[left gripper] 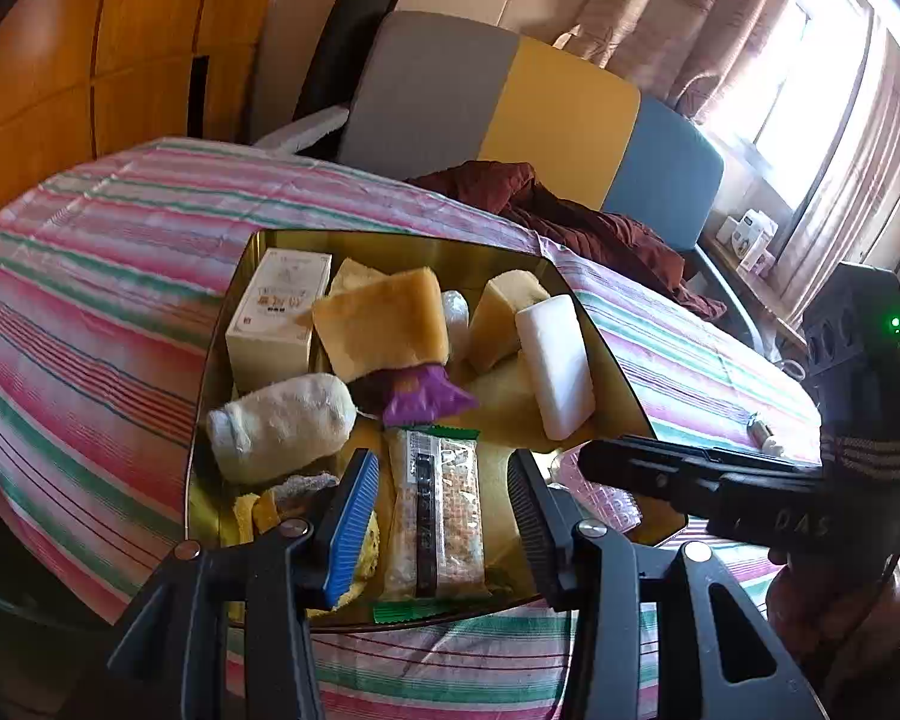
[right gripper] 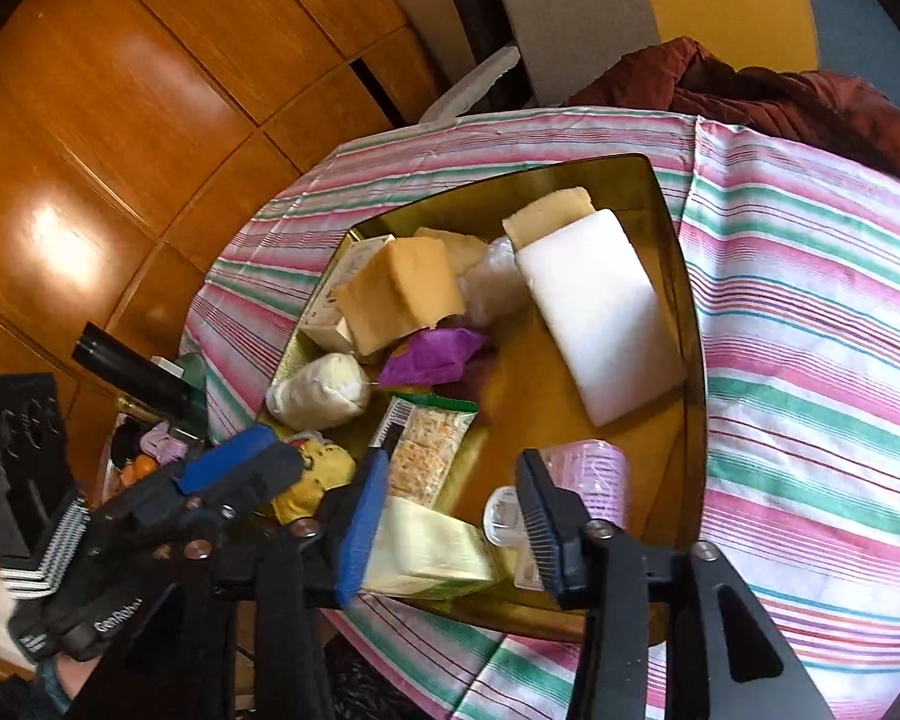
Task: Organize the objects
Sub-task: 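Carry the snack bar into the tray and release it while the right tool drops the green box there, then withdraw both open tools from the tray back to the remaining items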
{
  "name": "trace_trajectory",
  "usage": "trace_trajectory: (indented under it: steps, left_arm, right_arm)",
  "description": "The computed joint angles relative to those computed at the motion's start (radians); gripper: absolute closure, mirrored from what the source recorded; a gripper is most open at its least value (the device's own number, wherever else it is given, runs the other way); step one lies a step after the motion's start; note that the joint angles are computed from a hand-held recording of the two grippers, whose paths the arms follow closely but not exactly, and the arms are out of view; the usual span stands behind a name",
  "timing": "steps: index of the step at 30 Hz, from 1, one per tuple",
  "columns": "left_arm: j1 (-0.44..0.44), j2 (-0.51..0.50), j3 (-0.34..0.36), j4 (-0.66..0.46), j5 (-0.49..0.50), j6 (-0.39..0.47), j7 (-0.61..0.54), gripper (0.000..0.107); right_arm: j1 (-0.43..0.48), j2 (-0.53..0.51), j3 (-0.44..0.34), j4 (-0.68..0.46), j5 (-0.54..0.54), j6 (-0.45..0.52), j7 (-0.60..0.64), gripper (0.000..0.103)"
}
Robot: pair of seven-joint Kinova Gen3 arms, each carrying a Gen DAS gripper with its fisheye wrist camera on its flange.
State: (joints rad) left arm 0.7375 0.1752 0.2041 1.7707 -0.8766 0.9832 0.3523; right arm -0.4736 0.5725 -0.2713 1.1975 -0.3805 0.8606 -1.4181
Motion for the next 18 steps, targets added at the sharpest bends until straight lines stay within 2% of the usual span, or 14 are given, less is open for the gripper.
trace_trajectory:
  steps: [8,18]
  left_arm:
    - [0.038,0.036,0.002,-0.069,-0.005,0.118,-0.046,0.062]
    - [0.059,0.049,-0.006,-0.096,-0.007,0.145,-0.071,0.062]
  right_arm:
    - [-0.001,-0.018,0.002,0.033,0.010,-0.025,0.005,0.042]
    - [-0.005,-0.061,0.012,0.100,0.038,-0.084,0.000,0.027]
